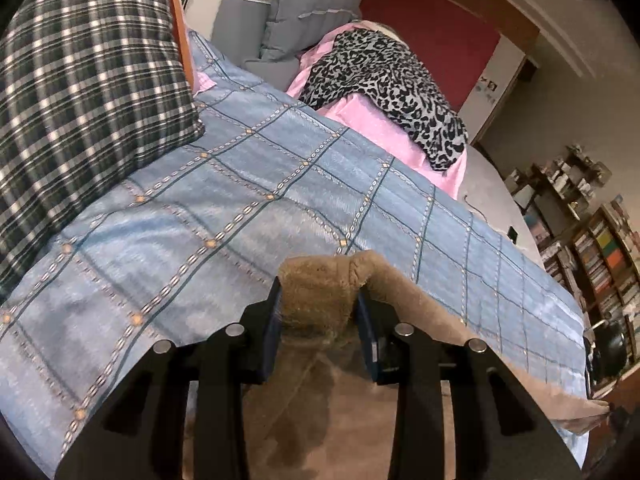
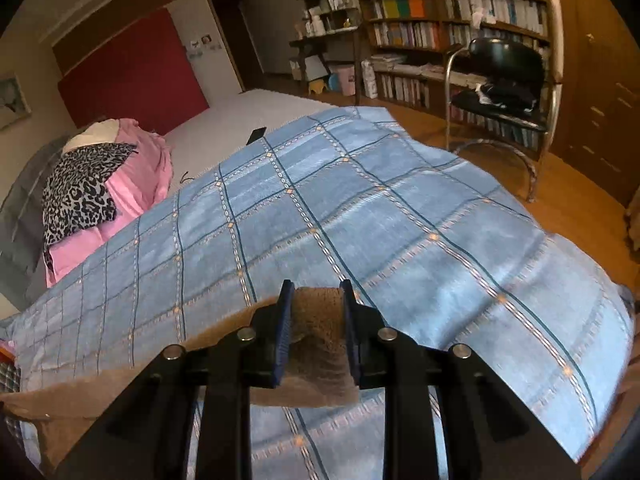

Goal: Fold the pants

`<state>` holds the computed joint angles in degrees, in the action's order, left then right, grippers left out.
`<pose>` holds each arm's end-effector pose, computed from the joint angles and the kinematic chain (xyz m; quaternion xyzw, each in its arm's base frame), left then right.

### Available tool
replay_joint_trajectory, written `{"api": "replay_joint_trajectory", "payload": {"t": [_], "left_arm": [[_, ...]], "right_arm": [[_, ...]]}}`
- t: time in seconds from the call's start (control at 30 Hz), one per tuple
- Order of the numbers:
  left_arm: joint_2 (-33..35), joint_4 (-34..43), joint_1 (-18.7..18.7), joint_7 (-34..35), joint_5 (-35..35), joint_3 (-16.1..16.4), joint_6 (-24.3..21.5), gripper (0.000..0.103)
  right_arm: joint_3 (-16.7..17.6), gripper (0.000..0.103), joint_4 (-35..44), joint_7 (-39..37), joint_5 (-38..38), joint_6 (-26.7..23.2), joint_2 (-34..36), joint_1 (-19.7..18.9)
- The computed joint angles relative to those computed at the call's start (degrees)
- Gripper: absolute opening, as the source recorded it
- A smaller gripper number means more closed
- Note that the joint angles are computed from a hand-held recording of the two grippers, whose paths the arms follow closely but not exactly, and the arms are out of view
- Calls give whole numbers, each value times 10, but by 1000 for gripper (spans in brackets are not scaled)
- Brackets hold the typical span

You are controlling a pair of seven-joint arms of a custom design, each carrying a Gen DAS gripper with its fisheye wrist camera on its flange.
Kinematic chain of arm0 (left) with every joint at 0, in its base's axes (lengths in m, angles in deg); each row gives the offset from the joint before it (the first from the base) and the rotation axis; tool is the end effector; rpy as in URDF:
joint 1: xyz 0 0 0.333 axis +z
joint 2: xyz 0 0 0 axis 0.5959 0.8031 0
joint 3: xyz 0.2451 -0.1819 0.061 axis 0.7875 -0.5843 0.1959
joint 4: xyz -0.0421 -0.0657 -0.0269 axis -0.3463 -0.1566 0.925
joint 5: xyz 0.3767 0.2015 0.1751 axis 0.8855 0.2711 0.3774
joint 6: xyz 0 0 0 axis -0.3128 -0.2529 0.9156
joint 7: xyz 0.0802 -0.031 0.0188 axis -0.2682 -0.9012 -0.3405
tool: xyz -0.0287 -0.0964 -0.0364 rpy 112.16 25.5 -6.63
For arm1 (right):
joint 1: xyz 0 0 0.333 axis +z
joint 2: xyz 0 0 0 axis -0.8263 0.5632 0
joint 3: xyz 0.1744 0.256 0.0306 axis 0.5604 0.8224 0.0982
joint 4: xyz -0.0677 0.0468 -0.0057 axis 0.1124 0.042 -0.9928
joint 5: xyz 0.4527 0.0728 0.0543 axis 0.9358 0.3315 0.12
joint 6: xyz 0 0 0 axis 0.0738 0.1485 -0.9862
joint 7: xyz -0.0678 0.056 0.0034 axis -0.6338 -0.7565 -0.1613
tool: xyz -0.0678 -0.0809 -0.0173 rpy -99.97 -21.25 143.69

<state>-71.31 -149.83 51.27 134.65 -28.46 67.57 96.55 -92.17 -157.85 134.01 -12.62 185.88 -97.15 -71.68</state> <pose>0.7023 0.1549 0.5755 -0.7616 0.5101 -0.3481 0.1964 0.5617 -0.2283 0.5738 -0.3683 0.8416 -0.2927 0.2655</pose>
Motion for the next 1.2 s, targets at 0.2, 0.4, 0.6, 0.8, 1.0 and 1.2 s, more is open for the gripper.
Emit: {"api": "replay_joint_trajectory", "payload": {"t": [0.2,0.4,0.6,0.8,1.0,1.2], "left_arm": [[-103,-128,-2,100,-104,24,21,34],[-174,-218,-26,149,-141,72,22,34],[-214,-276,-37,149,-147,106,54,24],[-224,-307,-21,101,-117,132,42,24],[-234,-317,-48,153,-153,144,-14,33],[-220,-310,-61,165,-200,130,-39,65]], "right_arm": [[16,23,-144,2,-9,30,-140,-21],[52,23,-267,9,3,29,-270,-71],[71,23,-365,3,23,7,-395,-100],[79,23,-447,-10,37,-40,-497,-103],[99,23,-478,0,38,-55,-524,-110],[106,27,-482,11,30,-56,-529,-113]]}}
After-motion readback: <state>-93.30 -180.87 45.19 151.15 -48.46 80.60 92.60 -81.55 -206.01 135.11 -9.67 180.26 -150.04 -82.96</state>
